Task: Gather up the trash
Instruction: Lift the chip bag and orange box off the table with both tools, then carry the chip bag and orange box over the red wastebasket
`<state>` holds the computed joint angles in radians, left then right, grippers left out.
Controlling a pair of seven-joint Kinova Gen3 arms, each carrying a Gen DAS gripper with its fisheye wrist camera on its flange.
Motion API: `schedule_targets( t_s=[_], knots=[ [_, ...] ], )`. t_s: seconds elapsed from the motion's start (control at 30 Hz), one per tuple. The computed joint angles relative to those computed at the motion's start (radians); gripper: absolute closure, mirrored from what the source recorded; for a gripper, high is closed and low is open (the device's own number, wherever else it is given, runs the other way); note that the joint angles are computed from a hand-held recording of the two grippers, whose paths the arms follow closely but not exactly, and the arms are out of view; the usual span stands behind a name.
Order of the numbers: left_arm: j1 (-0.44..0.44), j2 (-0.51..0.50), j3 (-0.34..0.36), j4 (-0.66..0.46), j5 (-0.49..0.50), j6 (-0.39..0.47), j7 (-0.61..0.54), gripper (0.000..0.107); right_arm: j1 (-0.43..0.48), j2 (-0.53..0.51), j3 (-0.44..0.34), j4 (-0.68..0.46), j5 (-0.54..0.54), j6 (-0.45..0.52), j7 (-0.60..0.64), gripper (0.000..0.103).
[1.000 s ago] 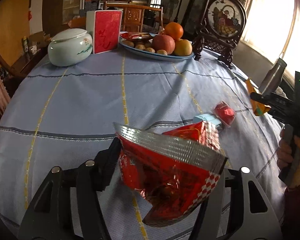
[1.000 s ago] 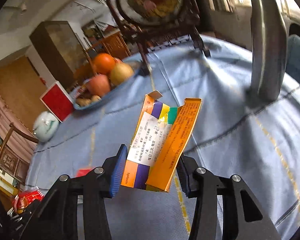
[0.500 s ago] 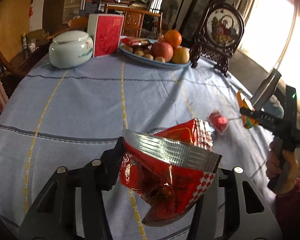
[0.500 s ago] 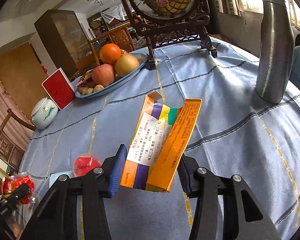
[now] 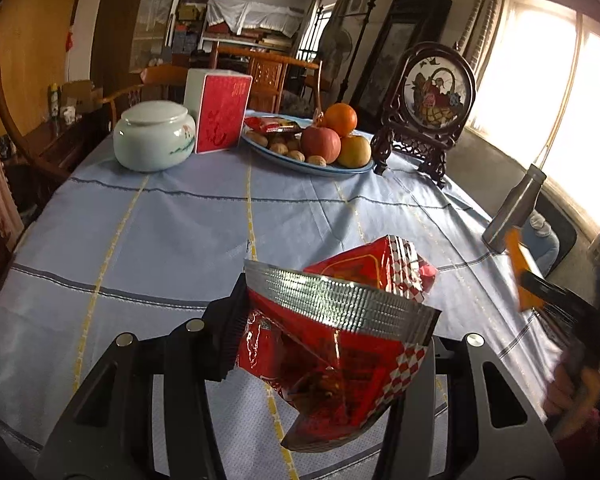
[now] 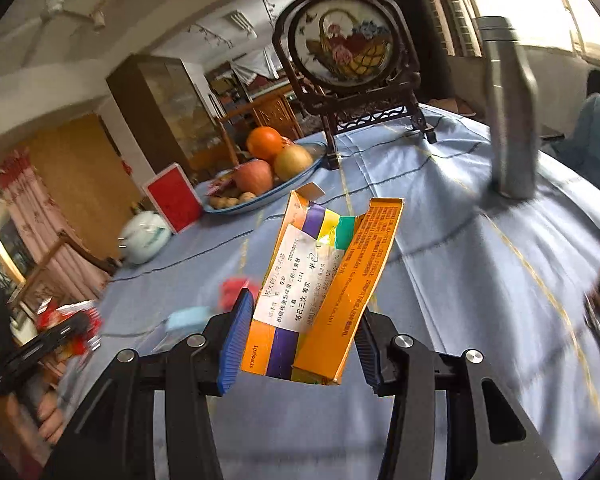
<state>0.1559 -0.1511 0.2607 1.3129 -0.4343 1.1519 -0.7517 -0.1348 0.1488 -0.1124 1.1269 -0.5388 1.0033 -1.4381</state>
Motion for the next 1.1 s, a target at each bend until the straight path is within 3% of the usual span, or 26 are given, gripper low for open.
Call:
schedule_targets(
  t_s=[0.13,0.27,0.37,0.53,0.77,1.0,1.1],
  knots=[
    [0.024,0.020,0.043,-0.011,-0.059,0.039,0.015,0.058,0.069,-0.124,0.048,0.112,-0.073,0.020,0.098,0.055],
    [0.074,0.024,0.069,-0.007,-0.081,0.034,0.050,0.058,0.122,-0.239,0.160,0.188,-0.102,0.042,0.169,0.054],
    [0.111,0.029,0.093,0.000,-0.077,0.005,0.086,0.058,0.157,-0.295,0.251,0.223,-0.109,0.067,0.198,0.054],
    [0.223,0.124,0.159,-0.075,-0.160,0.049,0.124,0.058,0.215,-0.347,0.375,0.281,-0.072,0.092,0.232,0.054],
    [0.395,0.253,0.166,-0.213,-0.225,0.062,0.117,0.058,0.353,-0.303,0.536,0.353,-0.073,0.175,0.299,0.054],
    [0.545,0.402,0.141,-0.402,-0.247,0.091,0.040,0.058,0.489,-0.205,0.536,0.428,-0.053,0.183,0.343,0.054],
    [0.589,0.462,0.124,-0.488,-0.226,0.112,-0.010,0.058,0.525,-0.162,0.499,0.477,-0.025,0.129,0.334,0.052]
  ],
)
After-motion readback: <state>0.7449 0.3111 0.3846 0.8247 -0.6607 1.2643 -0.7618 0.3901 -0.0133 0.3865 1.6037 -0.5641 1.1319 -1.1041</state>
